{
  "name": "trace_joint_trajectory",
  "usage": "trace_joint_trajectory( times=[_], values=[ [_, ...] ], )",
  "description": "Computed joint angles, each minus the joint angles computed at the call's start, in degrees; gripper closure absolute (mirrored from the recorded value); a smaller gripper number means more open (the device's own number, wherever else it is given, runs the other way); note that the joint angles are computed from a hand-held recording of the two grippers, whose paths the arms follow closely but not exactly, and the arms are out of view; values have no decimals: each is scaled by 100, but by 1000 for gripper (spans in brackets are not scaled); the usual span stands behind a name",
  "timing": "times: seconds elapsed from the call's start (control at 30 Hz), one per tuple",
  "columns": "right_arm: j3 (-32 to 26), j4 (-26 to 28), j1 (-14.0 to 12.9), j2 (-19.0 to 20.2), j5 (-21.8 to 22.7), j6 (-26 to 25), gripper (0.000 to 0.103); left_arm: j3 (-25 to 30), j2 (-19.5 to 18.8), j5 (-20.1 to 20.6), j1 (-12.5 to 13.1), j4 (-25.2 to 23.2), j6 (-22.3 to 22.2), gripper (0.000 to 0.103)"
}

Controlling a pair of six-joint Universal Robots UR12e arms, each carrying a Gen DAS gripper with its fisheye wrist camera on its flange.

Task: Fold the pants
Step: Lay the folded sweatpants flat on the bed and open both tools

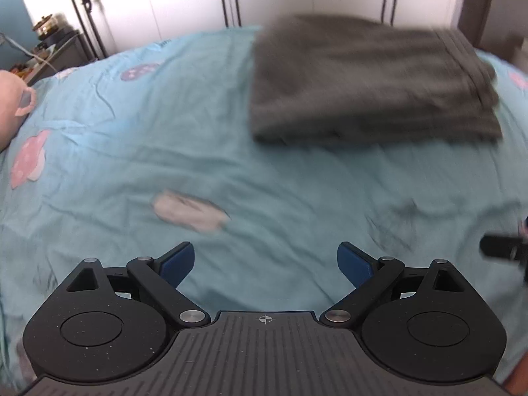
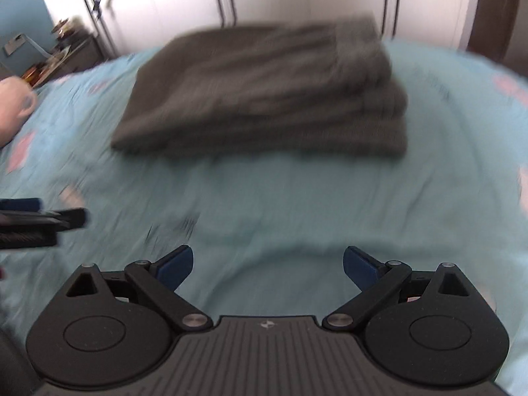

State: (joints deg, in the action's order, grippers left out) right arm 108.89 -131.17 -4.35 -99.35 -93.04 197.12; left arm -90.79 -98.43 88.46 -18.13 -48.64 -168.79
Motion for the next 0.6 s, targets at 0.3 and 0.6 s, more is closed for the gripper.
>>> trace_joint_trajectory(
  times=[0.3,0.6],
  values=[
    [-1107,2523,-206,-19,133,544,5,543,-30,227,-167,-650,-538,4],
    [-2346,3161,243,559,-749,1038,5,1193,-164,294,-180,-706,-439,3]
  ],
)
